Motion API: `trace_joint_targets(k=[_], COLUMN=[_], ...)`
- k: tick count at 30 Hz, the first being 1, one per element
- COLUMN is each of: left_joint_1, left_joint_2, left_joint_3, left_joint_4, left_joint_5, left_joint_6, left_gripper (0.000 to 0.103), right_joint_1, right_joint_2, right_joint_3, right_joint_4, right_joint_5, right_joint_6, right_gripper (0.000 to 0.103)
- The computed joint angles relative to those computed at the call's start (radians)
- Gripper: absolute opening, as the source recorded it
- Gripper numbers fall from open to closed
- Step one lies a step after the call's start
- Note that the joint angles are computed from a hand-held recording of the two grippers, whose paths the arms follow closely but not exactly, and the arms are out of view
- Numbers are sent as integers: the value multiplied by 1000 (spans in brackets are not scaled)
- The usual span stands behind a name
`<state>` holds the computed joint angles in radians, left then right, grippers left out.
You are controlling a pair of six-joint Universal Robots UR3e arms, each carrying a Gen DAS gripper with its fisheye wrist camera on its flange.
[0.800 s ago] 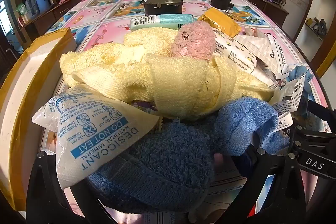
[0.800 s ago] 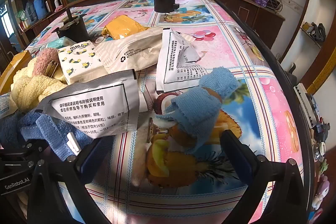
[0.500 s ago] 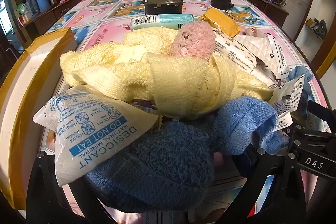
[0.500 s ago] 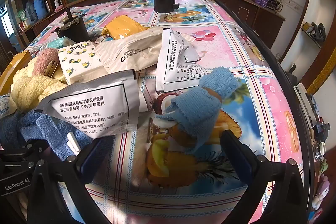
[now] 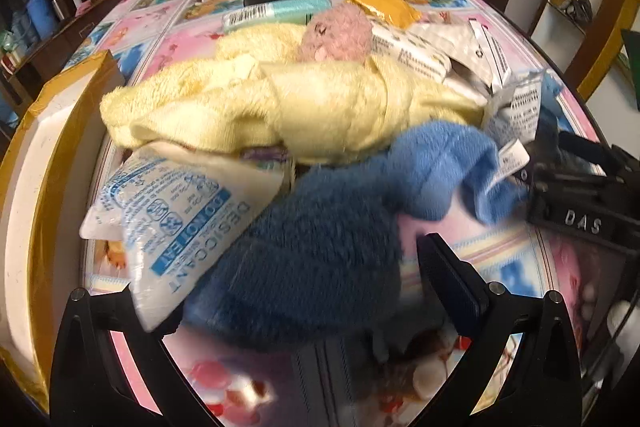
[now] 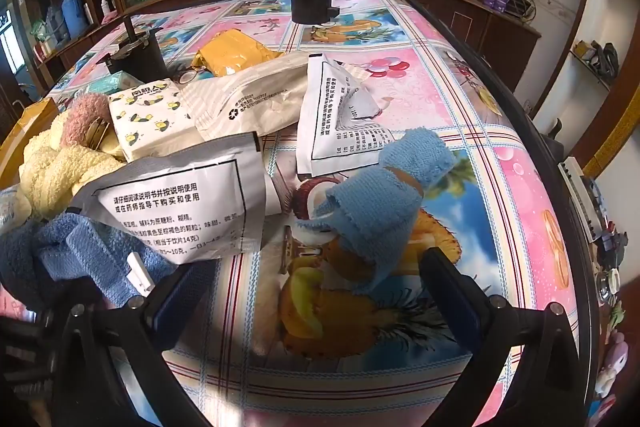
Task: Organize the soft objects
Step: 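Move left tool toward desiccant packet while right tool approaches blue towel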
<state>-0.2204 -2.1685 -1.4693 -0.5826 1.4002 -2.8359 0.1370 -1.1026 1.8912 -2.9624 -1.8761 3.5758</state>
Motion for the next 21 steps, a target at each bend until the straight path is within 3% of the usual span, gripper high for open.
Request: trace_joint_targets(k=[2, 5, 10, 11, 12, 13, 18, 21], left_joint_1=[18, 40, 35, 45, 65, 82, 198, 286], left_joint_2=[43, 82, 77, 89, 114, 143, 327, 413], left_joint_3=[-69, -195, -172, -193, -236, -264, -446, -513], left_joint_4=[18, 157, 127, 145, 178, 181, 224, 178], left_joint_5=[7, -14, -13, -33, -78, -117, -275, -364], left_joint_6=[1, 4, 10, 18, 31, 39, 101, 129], left_gripper=[103, 103, 102, 98, 85, 82, 82, 82], right_joint_1=[5, 23, 25, 26, 28, 27, 31, 27], right_joint_2=[-18, -56, -74, -76, -79, -82, -107, -164], right_joint_3=[-6, 14, 40, 47, 48, 52, 79, 175], right_joint_4=[58, 108, 104, 95, 96, 94, 102, 7], right_joint_5=[3, -3, 13, 15, 14, 18, 4, -24], right_joint_6=[28, 62, 30, 24, 21, 16, 39, 84], right_gripper=[103, 103, 103, 103, 103, 103, 103, 102])
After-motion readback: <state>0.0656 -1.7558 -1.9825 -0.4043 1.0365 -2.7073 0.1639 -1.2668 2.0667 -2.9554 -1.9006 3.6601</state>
